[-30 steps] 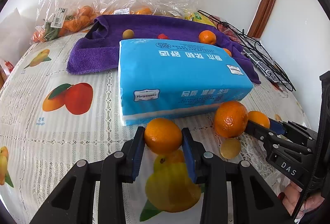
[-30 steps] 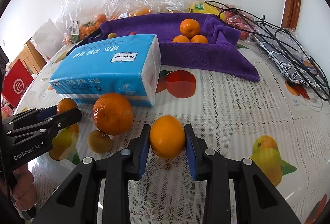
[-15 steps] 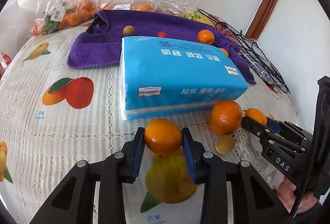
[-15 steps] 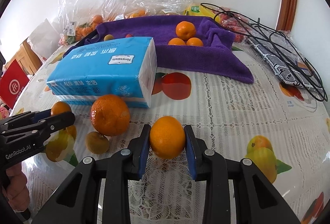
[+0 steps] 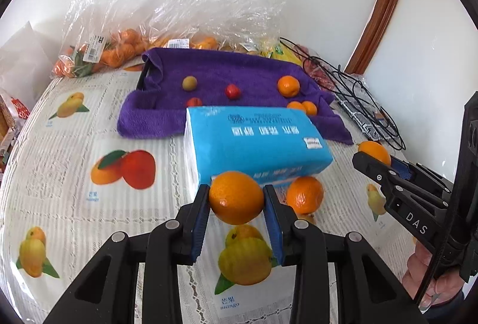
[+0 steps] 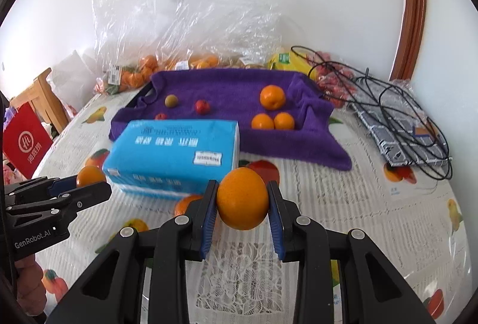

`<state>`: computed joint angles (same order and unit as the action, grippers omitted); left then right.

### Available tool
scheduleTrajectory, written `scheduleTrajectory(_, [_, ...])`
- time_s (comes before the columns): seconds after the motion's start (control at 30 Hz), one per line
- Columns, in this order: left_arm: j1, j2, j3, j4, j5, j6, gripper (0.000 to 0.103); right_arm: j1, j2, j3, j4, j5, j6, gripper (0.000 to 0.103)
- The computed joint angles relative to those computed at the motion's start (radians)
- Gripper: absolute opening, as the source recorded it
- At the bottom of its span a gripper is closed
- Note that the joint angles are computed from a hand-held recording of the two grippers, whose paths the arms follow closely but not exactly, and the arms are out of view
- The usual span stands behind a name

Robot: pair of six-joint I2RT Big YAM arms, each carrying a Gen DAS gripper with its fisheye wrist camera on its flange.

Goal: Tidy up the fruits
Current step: 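Carry the orange with the right gripper while the left carries its orange onto the purple towel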

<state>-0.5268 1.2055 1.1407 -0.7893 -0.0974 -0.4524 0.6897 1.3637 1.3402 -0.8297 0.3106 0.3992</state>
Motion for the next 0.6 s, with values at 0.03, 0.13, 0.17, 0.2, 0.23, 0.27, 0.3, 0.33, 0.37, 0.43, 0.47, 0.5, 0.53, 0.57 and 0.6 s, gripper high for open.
scheduleTrajectory(0.03, [0.001,0.002,0.006,-0.001,0.000,0.002,0.034,-0.001,0.003,0.010,0.002,0.002,0.000,0.032])
scheduleTrajectory(0.13, [0.014,0.012,0.034,-0.014,-0.002,0.020,0.034,-0.005,0.016,0.042,0.009,0.005,-0.006,0.032])
scheduleTrajectory(0.17, [0.018,0.018,0.047,-0.017,-0.003,0.028,0.034,-0.007,0.020,0.052,0.010,0.006,-0.008,0.032])
scheduleTrajectory(0.2, [0.021,0.023,0.058,-0.019,-0.005,0.034,0.034,-0.010,0.026,0.062,0.015,0.004,-0.011,0.032])
scheduleTrajectory(0.23, [0.025,0.030,0.072,-0.024,-0.004,0.041,0.034,-0.012,0.032,0.073,0.016,0.003,-0.012,0.032])
scheduleTrajectory(0.27, [0.030,0.038,0.085,-0.028,-0.003,0.046,0.034,-0.015,0.037,0.082,0.014,0.001,-0.011,0.032])
scheduleTrajectory(0.3, [0.036,0.047,0.102,-0.033,-0.002,0.053,0.034,-0.018,0.046,0.093,0.012,-0.002,-0.009,0.032])
scheduleTrajectory(0.33, [0.040,0.052,0.112,-0.033,0.000,0.058,0.034,-0.024,0.054,0.106,0.011,-0.009,-0.007,0.032])
scheduleTrajectory(0.37, [0.044,0.058,0.123,-0.033,0.001,0.063,0.034,-0.030,0.060,0.116,0.012,-0.015,-0.008,0.032])
scheduleTrajectory(0.43, [0.050,0.071,0.147,-0.035,-0.003,0.074,0.034,-0.036,0.072,0.134,0.008,-0.018,-0.012,0.032])
scheduleTrajectory(0.47, [0.053,0.077,0.156,-0.036,-0.005,0.078,0.034,-0.040,0.080,0.146,0.004,-0.016,-0.015,0.032])
scheduleTrajectory(0.5, [0.056,0.084,0.167,-0.038,-0.005,0.083,0.034,-0.042,0.087,0.155,0.001,-0.015,-0.017,0.032])
scheduleTrajectory(0.53, [0.060,0.089,0.175,-0.038,-0.002,0.088,0.034,-0.045,0.090,0.162,0.002,-0.015,-0.018,0.032])
scheduleTrajectory(0.57, [0.063,0.096,0.184,-0.040,0.001,0.094,0.034,-0.049,0.096,0.170,0.003,-0.017,-0.022,0.032])
scheduleTrajectory(0.6, [0.064,0.099,0.191,-0.043,-0.001,0.098,0.034,-0.051,0.100,0.175,0.003,-0.017,-0.025,0.032])
